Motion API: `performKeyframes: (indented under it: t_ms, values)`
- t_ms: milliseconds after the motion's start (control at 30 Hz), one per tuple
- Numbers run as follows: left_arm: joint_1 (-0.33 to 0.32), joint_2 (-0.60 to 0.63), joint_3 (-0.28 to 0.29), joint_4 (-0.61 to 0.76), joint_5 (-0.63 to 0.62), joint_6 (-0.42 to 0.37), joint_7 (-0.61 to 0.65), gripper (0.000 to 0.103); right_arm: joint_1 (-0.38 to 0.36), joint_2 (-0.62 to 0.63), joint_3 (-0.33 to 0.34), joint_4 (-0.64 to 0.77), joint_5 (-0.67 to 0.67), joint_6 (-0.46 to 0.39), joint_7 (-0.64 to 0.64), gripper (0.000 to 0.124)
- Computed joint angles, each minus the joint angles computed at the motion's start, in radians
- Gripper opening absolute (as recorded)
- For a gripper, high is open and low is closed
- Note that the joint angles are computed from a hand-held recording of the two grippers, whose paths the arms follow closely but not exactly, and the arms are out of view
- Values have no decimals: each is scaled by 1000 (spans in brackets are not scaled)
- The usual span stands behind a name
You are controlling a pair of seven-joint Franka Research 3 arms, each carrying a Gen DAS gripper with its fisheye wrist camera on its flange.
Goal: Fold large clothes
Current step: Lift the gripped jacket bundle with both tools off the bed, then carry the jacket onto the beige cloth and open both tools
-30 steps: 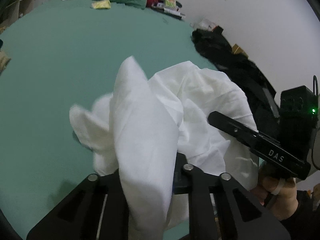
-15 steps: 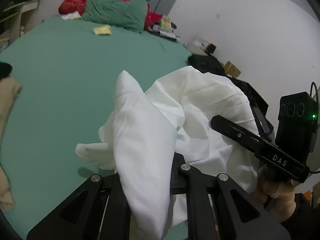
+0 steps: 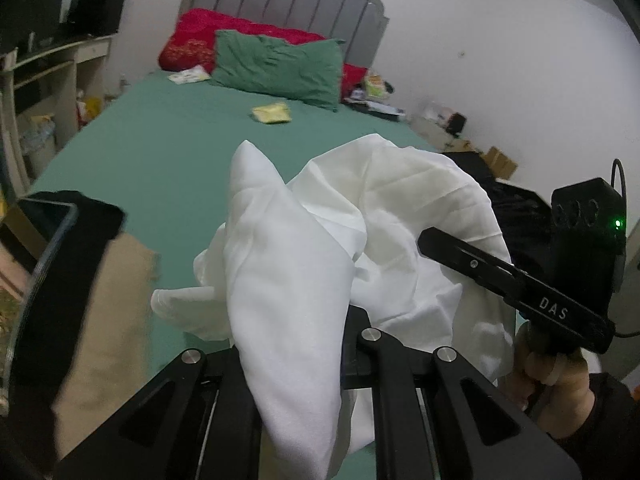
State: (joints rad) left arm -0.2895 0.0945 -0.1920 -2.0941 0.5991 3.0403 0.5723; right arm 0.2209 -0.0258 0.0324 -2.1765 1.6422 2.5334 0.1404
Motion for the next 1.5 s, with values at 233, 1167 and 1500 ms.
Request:
performKeyframes:
  t_ms: [233,1167,1500]
  values:
    - [128,84,-70,-42,-381,-65,269,12,11,229,43,119,-105,10,179,22]
    - [6,-65,-23,-127,48,-421,-310,43,-39,42,22,-134,-608,82,481,73]
    - [-34,-235,-129,-229,156,-477,-570,43,-43,-173,-57,-317,-700,35,497,73]
